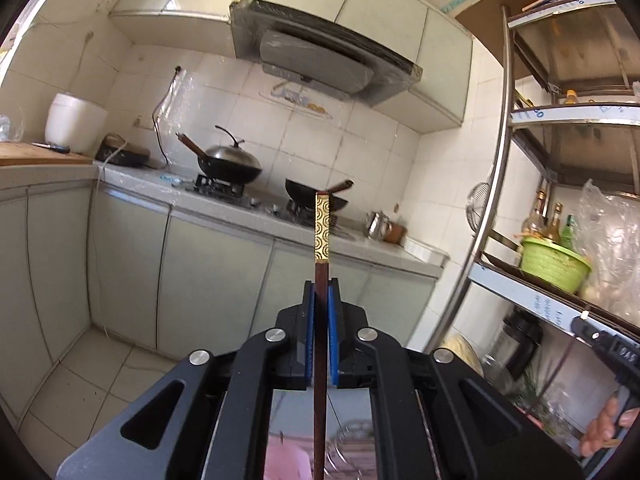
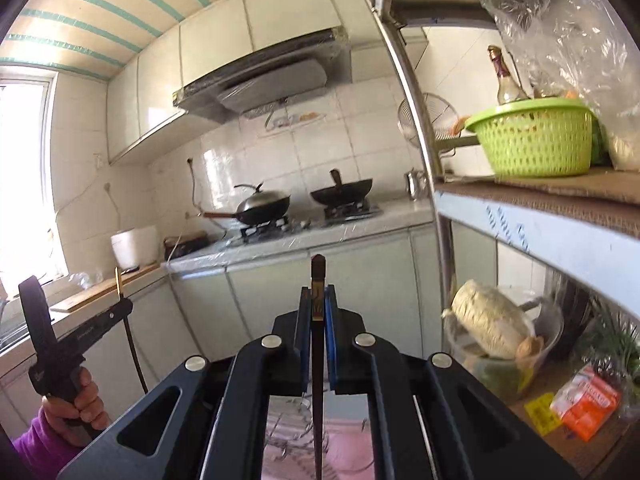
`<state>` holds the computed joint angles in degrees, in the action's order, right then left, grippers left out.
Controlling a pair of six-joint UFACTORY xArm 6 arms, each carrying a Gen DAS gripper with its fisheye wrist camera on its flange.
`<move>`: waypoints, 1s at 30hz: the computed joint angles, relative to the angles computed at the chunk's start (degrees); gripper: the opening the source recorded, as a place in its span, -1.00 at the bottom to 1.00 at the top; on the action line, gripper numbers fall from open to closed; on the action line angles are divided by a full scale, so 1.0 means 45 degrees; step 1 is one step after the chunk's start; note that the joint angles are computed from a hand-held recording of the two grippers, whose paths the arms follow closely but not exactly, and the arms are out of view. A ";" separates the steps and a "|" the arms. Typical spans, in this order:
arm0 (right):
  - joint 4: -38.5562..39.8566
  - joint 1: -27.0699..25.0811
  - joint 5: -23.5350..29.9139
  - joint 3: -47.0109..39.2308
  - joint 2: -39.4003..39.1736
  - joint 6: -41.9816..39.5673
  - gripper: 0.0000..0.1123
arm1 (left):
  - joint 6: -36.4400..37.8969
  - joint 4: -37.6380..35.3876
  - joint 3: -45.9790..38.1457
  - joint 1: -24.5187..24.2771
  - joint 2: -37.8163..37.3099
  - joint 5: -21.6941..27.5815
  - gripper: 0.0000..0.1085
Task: Organize utensils
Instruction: 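Lift both held chopsticks and carry them over the tall pink cup, then lower the chopsticks into the pink cup and open both tools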
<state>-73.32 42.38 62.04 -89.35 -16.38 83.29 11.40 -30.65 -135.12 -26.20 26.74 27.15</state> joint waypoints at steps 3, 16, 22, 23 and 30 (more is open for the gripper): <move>-0.0020 -0.0673 -0.0337 -0.0141 0.0179 -0.0097 -0.90 | -0.0970 0.1048 -0.1605 -0.0048 0.1362 -0.0404 -0.90; 0.2383 -0.2776 -0.2340 0.1287 0.0602 -0.0209 -0.90 | 0.0007 0.1335 0.0461 -0.0430 0.1745 -0.2449 -0.90; 0.3665 -0.3275 -0.2893 0.2145 0.0477 -0.0441 -0.90 | 0.2207 -0.0422 0.3219 -0.0521 0.0248 -0.2197 -0.90; 0.3826 -0.3358 -0.3007 0.2277 0.0447 -0.0407 -0.90 | 0.2148 -0.0368 0.3432 -0.0483 0.0140 -0.1975 -0.90; 0.4665 -0.3531 -0.3224 0.2613 0.0568 -0.0673 -0.89 | 0.2251 -0.0531 0.4262 -0.0286 -0.0257 -0.0960 -0.90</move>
<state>-52.33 26.49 47.53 -77.60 -13.82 80.26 21.53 -33.04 -115.94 -27.49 25.59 22.83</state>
